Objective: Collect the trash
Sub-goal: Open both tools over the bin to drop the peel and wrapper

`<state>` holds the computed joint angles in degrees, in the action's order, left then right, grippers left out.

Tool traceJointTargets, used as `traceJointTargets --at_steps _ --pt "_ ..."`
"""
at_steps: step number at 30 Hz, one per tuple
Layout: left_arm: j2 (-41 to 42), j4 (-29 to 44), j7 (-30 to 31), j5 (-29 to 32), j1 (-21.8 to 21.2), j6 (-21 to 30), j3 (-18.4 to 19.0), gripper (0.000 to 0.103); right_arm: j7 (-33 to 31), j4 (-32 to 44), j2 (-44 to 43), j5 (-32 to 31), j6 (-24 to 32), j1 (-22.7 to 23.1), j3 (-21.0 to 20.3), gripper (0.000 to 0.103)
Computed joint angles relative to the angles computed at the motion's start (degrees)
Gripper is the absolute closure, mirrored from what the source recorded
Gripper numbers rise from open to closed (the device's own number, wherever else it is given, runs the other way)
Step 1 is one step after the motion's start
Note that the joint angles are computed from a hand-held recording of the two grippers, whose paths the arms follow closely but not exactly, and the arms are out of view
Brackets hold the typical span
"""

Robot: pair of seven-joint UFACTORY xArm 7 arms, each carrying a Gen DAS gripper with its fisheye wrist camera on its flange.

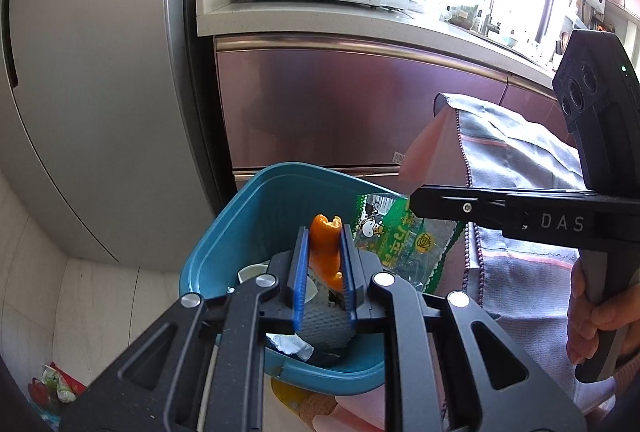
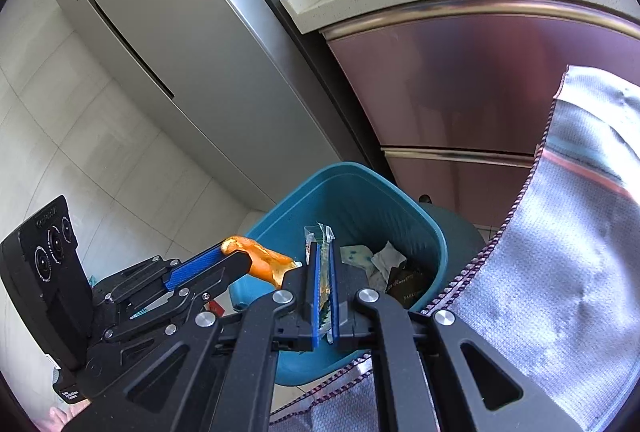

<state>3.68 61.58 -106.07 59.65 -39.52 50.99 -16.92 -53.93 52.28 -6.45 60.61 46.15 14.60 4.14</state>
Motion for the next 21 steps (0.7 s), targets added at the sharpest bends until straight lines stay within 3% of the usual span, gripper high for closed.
traceJointTargets --at_steps 12,21 --pt "2.0 0.2 -0.3 -0.5 0.4 -2.7 1.4 0.086 0.8 -0.5 1.6 -0.8 -2.3 0.4 1.0 0.092" --pt "1.8 0.3 -2.5 1.6 -0.7 -1.7 1.1 0.065 -1.7 -3.7 -1.8 0.2 -3.2 0.3 0.1 0.079"
